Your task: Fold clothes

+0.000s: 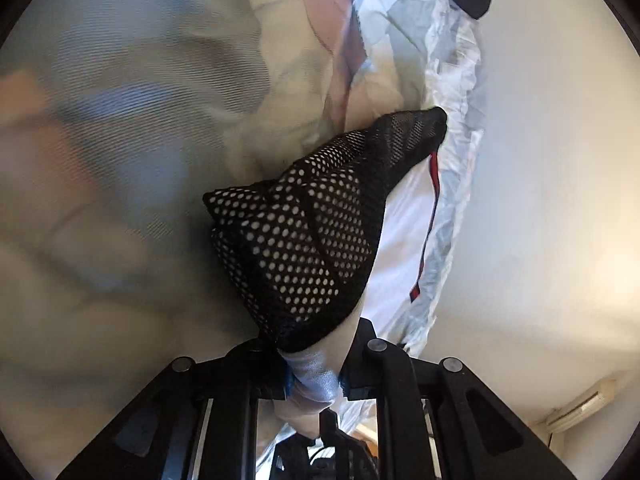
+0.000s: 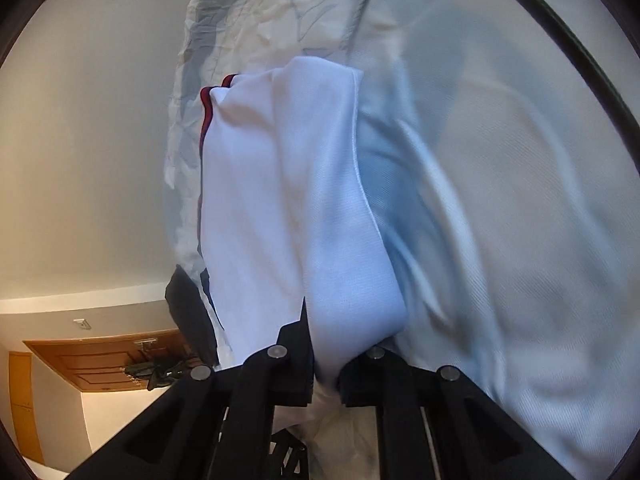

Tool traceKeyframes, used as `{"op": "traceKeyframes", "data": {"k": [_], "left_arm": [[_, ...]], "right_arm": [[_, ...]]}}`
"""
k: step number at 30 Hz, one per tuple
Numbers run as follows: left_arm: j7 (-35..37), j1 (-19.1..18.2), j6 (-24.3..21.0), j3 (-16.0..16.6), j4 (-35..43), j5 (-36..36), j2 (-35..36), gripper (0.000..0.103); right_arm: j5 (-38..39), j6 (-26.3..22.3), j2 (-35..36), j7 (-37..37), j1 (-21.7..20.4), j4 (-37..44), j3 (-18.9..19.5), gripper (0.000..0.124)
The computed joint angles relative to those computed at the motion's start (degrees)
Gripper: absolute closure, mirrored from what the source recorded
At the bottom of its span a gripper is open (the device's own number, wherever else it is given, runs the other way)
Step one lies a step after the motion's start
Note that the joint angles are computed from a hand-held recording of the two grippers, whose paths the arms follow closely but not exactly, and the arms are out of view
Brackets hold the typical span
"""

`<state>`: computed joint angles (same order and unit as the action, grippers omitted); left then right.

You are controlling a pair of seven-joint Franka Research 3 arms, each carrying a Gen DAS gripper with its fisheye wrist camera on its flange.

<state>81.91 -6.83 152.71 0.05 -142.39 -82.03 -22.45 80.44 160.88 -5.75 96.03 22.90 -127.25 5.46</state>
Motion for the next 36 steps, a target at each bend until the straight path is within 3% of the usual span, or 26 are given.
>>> {"op": "traceKeyframes", "data": {"k": [7,11,16,23,26,29,36], "left_arm": [[-13.49,0.66,-1.82,-0.98,-8.02,17.10,-11.93,0.088],[-21.02,2.13,-7.91,-1.66,-14.07,29.24,-23.81,0.088],[-30.48,1.46,-13.13,-0.84,-20.65,35.40,-33.81,0.088],[-36.86,-0.57,-15.50,2.24,-20.74,43.19,-39.50,0.088],[-39.97,-2.53,-16.76,5.28,-18.14,44.35,-38.89,0.088],[-40.01,-4.86,-16.18,7.51,-13.07,45.30,-35.43,0.088],[-38.69,-6.48,-13.70,9.47,-3.17,45.51,-25.24,0.088]], "right_arm": [[-10.51,-2.97,-8.27,9.85,0.73,-7.20,0.24,0.116],[-20.90,-6.33,-17.65,17.89,0.49,-13.63,0.61,0.115],[-29.76,-8.74,-24.29,27.01,1.08,-17.76,1.26,0.115],[-37.21,-13.62,-27.86,33.45,1.63,-17.90,1.14,0.115],[-37.39,-12.78,-29.78,33.57,2.15,-17.30,0.53,0.115],[-39.26,-13.37,-26.97,31.96,2.26,-11.81,-0.27,0.115],[-40.00,-15.72,-18.01,28.60,1.19,0.49,-1.66,0.115]]}}
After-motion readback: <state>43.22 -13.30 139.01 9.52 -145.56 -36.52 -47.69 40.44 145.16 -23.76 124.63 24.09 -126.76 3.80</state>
